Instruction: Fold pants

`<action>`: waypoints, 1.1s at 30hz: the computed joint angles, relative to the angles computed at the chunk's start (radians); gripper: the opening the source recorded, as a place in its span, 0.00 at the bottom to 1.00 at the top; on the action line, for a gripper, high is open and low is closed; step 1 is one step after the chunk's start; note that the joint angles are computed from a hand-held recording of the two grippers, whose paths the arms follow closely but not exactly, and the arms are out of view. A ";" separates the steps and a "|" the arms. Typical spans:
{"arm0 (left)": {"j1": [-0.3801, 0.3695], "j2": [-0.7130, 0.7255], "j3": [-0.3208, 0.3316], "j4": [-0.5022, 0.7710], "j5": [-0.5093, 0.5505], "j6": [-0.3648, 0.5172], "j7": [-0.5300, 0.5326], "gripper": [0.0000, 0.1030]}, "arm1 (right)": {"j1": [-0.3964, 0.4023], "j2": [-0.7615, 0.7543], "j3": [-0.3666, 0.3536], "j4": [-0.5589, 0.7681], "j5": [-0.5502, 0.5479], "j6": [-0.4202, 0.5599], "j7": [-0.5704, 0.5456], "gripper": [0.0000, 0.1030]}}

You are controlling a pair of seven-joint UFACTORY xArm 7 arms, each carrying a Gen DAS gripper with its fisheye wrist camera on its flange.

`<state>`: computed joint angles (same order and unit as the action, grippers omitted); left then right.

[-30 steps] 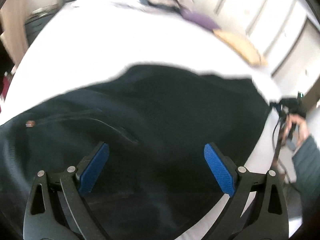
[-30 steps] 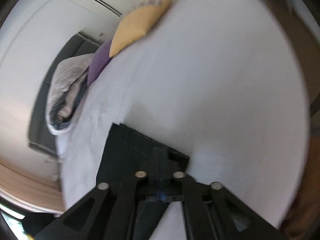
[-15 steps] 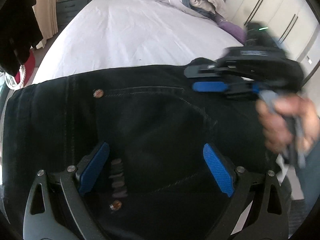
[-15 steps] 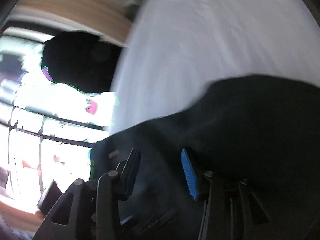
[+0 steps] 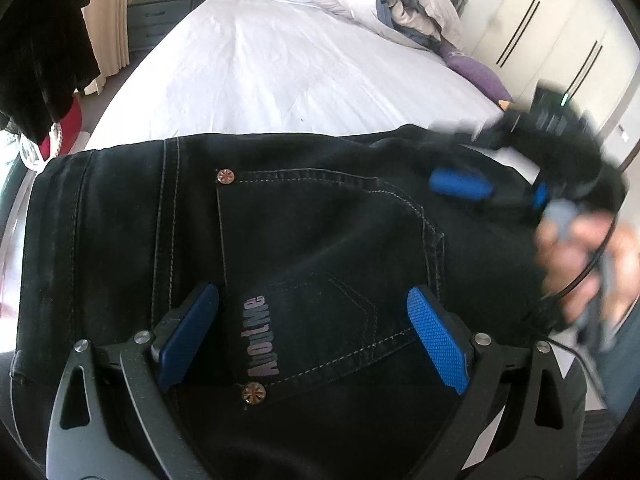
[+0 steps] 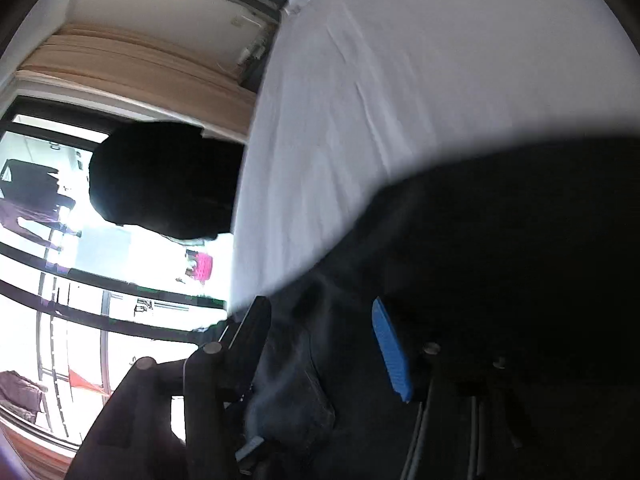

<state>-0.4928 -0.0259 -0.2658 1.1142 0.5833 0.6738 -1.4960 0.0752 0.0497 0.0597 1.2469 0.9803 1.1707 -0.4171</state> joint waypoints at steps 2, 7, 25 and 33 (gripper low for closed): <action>0.004 -0.012 0.003 -0.016 -0.009 -0.015 0.002 0.93 | -0.022 -0.006 -0.020 -0.059 0.039 -0.045 0.013 0.00; 0.012 -0.040 -0.022 -0.013 -0.012 0.038 -0.027 0.93 | -0.217 -0.141 -0.018 -0.165 -0.130 -0.293 0.226 0.18; -0.016 -0.006 0.035 0.004 -0.090 -0.066 0.028 0.72 | -0.335 -0.092 -0.290 -0.119 0.028 -0.066 -0.008 0.00; 0.032 -0.110 -0.026 -0.013 -0.100 0.173 -0.019 0.23 | -0.483 -0.012 -0.278 0.012 -0.149 -0.347 0.186 0.04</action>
